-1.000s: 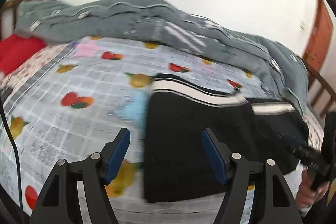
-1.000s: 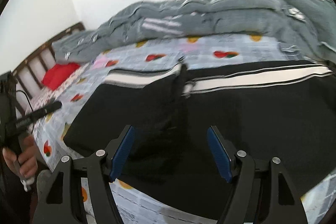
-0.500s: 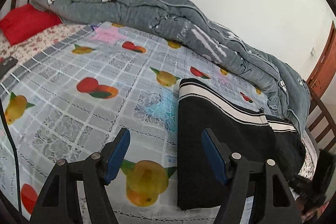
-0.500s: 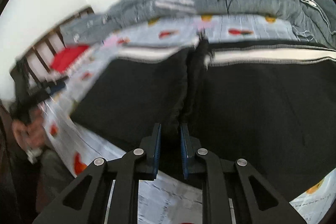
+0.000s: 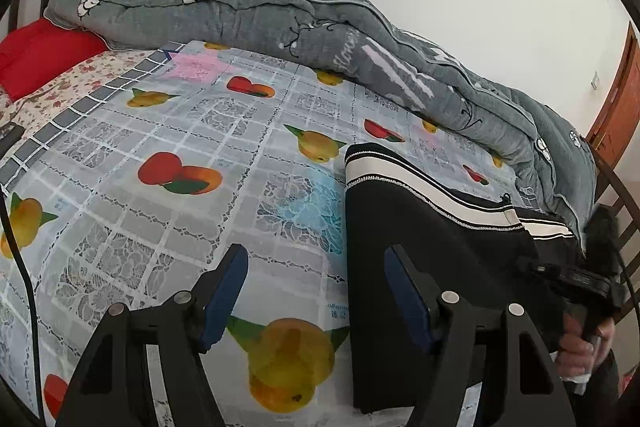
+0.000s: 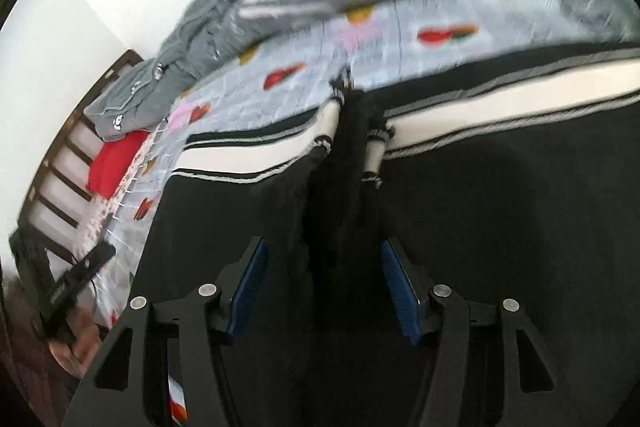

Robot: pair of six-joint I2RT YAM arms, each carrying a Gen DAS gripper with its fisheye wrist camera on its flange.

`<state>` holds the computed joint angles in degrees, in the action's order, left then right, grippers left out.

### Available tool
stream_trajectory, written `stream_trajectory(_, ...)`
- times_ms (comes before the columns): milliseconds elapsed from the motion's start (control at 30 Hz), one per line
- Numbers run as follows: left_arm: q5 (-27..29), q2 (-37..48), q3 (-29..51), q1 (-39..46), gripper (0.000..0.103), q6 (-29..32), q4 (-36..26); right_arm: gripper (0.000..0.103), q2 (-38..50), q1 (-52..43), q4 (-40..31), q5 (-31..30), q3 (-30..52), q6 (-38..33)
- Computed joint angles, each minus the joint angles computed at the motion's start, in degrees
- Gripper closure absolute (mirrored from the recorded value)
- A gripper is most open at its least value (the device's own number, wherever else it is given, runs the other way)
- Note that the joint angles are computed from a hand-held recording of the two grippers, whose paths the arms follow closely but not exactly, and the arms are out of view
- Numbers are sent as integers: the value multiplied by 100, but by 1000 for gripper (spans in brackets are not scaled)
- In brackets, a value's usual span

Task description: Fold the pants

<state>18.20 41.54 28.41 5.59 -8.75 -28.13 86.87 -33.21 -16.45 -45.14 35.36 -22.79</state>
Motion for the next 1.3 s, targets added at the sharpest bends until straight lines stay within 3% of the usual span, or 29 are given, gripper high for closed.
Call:
stream_trajectory(67,27,25,4,31,34,11,14,50,28,276,424,169,-87,343)
stream_trajectory(100,30,66,11,38,34,0,40,74,-71,388,638,314,-194,454)
stream_trajectory(133,19,119,22,28,34,-16,71,86,-177,493,764,481,-277,438)
stream_trajectory(233,-85,243,82,-81,34,-38,98,92,-529,-8,763,-119,-424,-105)
stream_trajectory(300,-165,225,82,-186,34,-15,112,92,-622,-642,505,-753,-376,-405)
stream_trajectory(333,-210,236,77,-266,34,-41,153,92,-657,-763,577,-735,-403,-395)
stream_trajectory(467,-506,451,129,-879,34,-441,344,76,-73,-268,863,383,-303,-361)
stream_trajectory(500,-654,457,160,-1158,34,-542,346,76,-18,-256,837,448,-283,-388)
stream_trajectory(633,-1373,186,166,-2087,34,-541,200,70,-1073,-1162,312,-205,-738,-909)
stream_trajectory(700,-1815,153,137,-2547,34,-507,121,58,-1459,-1560,-17,-498,-939,-1510)
stream_trajectory(767,-2016,175,65,-2805,34,-499,54,58,-1880,-1886,-128,-486,-1306,-2226)
stream_trajectory(867,-2128,298,-123,-3023,34,-726,12,59,-2029,-2002,286,-241,-1859,-2836)
stream_trajectory(933,-2411,511,-228,-3325,34,-1022,-5,57,-1641,-2132,371,-439,-1876,-3031)
stream_trajectory(1033,-2873,450,-223,-3761,34,-1205,-112,54,-1438,-2035,308,-268,-1755,-2761)
stream_trajectory(1200,-2793,453,99,-3630,34,-1164,-455,54,-1895,-2445,-665,-469,-1471,-3507)
stream_trajectory(1300,-2764,533,228,-3607,34,-1125,-401,47,-1511,-3239,-1260,-798,-891,-4049)
